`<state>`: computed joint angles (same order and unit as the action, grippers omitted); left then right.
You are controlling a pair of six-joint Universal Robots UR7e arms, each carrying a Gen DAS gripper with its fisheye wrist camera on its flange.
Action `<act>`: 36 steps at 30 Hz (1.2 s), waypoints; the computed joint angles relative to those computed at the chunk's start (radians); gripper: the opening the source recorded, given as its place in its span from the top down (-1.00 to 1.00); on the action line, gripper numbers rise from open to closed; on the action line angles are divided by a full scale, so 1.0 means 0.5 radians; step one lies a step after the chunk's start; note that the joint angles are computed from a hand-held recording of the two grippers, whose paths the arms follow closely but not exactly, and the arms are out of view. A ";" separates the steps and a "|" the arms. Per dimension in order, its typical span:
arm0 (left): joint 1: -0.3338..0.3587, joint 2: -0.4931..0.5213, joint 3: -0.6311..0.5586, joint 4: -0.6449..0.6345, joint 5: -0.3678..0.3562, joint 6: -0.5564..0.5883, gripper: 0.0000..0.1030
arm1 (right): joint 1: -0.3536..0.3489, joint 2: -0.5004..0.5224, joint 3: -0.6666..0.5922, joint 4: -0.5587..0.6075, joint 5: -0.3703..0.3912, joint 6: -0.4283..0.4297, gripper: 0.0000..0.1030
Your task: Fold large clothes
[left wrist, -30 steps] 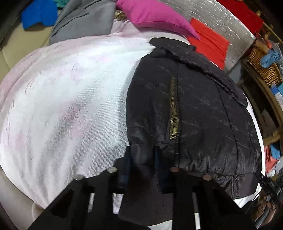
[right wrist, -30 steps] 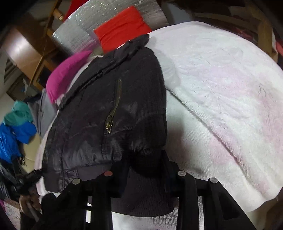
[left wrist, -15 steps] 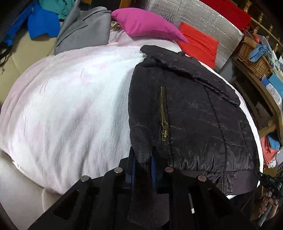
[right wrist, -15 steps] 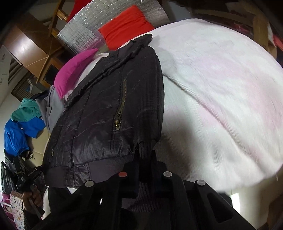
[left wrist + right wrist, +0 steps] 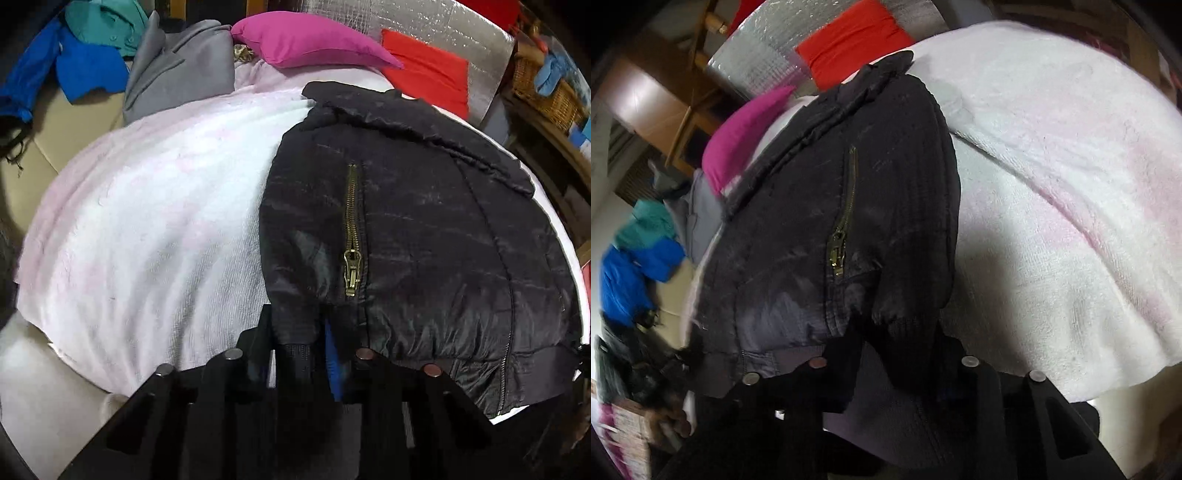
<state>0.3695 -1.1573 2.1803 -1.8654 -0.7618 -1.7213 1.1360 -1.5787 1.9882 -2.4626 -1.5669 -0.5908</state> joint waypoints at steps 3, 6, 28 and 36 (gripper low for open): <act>-0.016 0.011 -0.009 0.052 0.049 -0.003 0.62 | 0.009 -0.019 -0.015 0.043 0.000 -0.008 0.63; -0.040 0.043 -0.049 0.135 0.055 -0.015 0.64 | 0.004 -0.059 0.000 0.063 0.011 -0.033 0.71; -0.243 -0.190 0.099 0.059 -0.039 -0.066 0.66 | -0.248 -0.348 -0.074 0.780 0.384 -0.146 0.77; -0.272 -0.276 0.076 0.123 -0.014 -0.079 0.66 | -0.294 -0.454 -0.134 0.995 0.478 -0.258 0.78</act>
<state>0.2336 -1.2953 2.2182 -1.8040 -0.7689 -1.7610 0.9893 -1.8058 1.9211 -1.9648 -1.3281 -0.7198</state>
